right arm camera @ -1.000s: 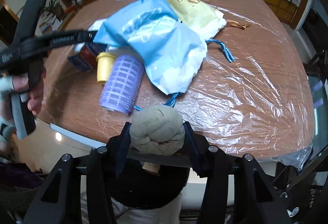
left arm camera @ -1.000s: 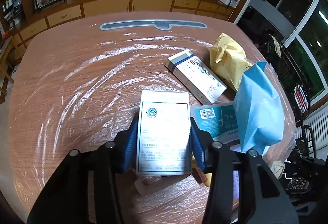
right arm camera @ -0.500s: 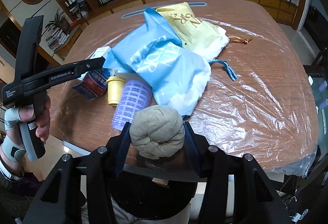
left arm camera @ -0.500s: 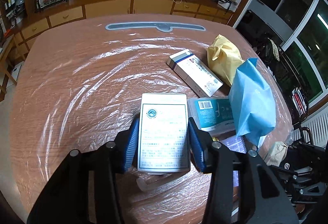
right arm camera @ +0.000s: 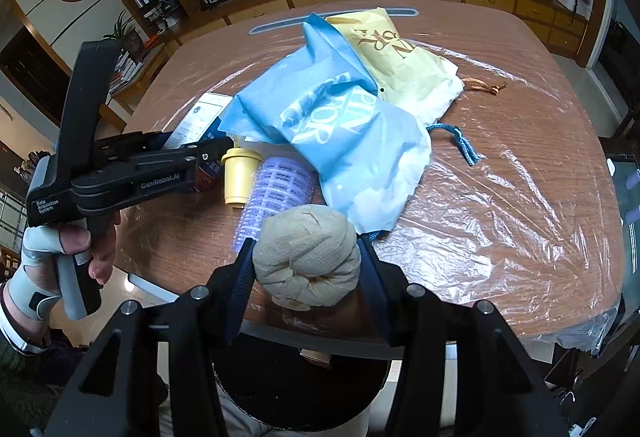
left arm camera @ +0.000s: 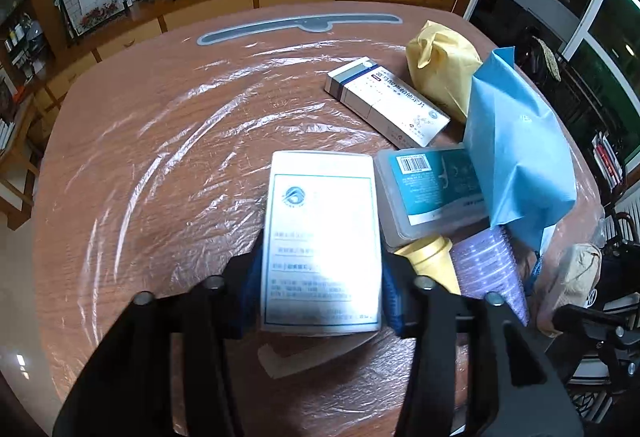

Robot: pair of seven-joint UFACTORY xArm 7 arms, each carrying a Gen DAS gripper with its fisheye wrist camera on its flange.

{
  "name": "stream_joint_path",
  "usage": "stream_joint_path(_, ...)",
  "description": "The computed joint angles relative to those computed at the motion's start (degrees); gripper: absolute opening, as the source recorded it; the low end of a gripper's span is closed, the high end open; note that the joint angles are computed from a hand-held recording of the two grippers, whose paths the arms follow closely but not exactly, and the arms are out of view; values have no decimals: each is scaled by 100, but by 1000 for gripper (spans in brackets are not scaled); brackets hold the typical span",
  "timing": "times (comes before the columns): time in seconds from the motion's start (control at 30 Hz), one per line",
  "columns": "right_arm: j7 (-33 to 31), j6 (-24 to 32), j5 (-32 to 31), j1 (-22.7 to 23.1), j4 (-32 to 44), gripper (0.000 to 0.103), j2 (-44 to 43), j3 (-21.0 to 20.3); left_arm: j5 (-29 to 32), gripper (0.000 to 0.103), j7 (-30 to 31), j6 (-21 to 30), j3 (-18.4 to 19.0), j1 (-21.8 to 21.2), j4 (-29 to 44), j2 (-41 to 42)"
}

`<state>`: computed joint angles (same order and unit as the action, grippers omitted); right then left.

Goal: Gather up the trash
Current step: 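Carry the cloth ball and white box over the black bin and lower them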

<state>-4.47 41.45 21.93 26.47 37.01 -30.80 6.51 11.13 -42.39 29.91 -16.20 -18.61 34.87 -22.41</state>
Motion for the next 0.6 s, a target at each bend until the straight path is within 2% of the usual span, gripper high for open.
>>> stream_joint_path(0.3,-48,-37,136,42,-173,50,-182,-123,-159,47,10,-167,31,-15,-301,-484)
stream_joint_path(0.6,-340,41,353,-4,-182,50,-219,-298,-450,47,18,-39,28,-137,-638,-1175)
